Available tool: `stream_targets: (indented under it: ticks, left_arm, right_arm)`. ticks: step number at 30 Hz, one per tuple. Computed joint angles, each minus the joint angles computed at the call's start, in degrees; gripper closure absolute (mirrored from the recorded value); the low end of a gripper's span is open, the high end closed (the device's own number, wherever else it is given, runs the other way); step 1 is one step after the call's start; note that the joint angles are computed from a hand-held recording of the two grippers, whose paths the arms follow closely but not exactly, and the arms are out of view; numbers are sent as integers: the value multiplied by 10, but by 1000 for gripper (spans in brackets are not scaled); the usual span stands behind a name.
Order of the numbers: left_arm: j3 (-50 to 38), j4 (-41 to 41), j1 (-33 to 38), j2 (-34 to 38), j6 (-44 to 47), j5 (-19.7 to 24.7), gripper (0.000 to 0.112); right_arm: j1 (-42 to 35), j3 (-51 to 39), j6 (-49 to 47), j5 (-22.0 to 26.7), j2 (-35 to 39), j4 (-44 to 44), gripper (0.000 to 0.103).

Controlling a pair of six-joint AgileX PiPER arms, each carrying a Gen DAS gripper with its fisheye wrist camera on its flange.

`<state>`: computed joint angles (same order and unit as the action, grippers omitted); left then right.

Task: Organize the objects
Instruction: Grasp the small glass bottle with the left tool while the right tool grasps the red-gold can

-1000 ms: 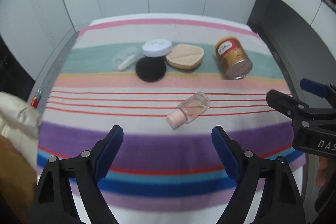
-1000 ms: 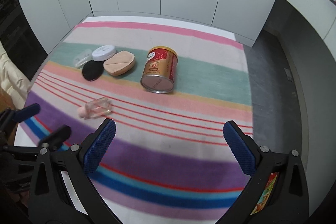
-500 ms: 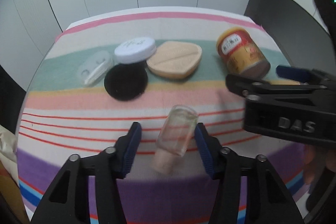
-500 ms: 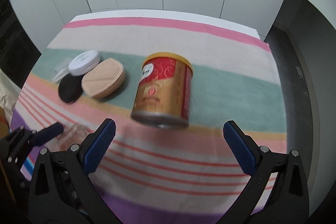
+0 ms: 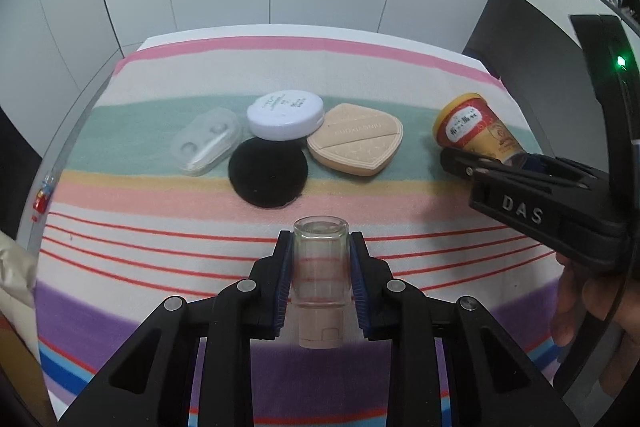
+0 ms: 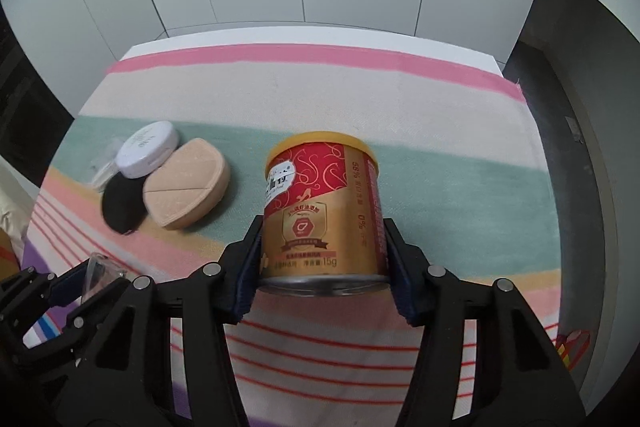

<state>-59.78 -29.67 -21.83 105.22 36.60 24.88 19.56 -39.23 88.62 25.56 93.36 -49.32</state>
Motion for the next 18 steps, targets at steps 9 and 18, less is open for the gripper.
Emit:
stream_targets:
  ticks: [9, 18]
  left_arm:
    - [7, 31, 10, -87, -49, 64, 85]
    - [18, 80, 22, -196, -99, 134, 85]
  right_arm:
    - [67, -12, -50, 118, -99, 81, 46]
    - [179, -59, -57, 274, -192, 133, 46]
